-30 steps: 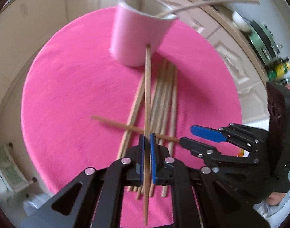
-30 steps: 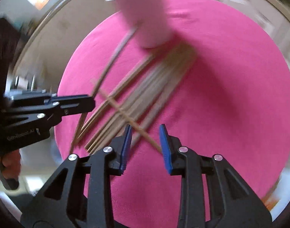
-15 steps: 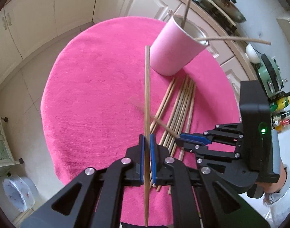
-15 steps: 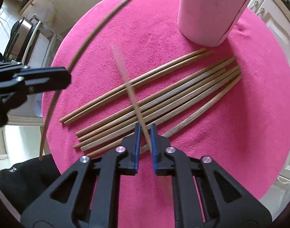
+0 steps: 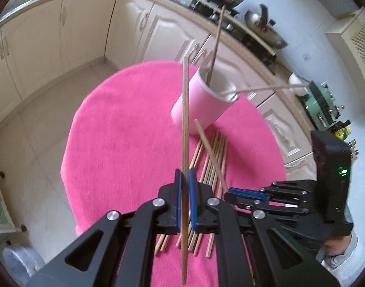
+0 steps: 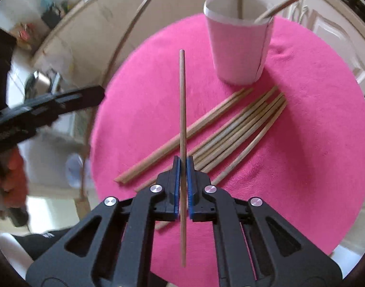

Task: Organize utensils
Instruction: 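Lift both held chopsticks upright and carry them over the pink cup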

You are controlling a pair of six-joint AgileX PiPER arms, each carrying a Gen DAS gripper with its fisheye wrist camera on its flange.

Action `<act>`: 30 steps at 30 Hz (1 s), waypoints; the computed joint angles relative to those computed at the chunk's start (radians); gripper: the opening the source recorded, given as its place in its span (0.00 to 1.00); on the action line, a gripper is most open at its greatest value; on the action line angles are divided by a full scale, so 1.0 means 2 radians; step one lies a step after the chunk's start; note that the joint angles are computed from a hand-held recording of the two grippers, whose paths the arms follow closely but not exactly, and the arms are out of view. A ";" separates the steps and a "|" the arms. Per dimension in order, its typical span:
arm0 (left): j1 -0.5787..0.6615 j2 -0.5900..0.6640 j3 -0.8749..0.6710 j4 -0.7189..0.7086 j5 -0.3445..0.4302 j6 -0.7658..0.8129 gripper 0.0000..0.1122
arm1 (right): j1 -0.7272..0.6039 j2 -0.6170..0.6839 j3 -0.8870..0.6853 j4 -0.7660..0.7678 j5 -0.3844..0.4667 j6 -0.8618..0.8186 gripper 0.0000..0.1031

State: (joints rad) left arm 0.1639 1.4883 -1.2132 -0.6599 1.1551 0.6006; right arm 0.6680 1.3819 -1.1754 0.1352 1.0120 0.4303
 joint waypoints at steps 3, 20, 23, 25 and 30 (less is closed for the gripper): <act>0.009 -0.004 -0.014 -0.027 0.003 0.015 0.05 | 0.004 -0.037 -0.002 -0.013 -0.013 0.036 0.05; -0.042 0.083 -0.172 -0.203 -0.074 0.080 0.05 | 0.056 -0.028 -0.057 -0.451 -0.168 0.454 0.05; -0.056 0.107 -0.183 -0.248 -0.104 0.119 0.05 | 0.048 -0.011 -0.037 -0.567 -0.196 0.554 0.05; -0.064 0.124 -0.186 -0.280 -0.120 0.146 0.05 | 0.036 -0.004 -0.023 -0.619 -0.207 0.604 0.05; -0.082 0.150 -0.176 -0.330 -0.155 0.205 0.05 | 0.016 0.004 0.011 -0.744 -0.224 0.728 0.05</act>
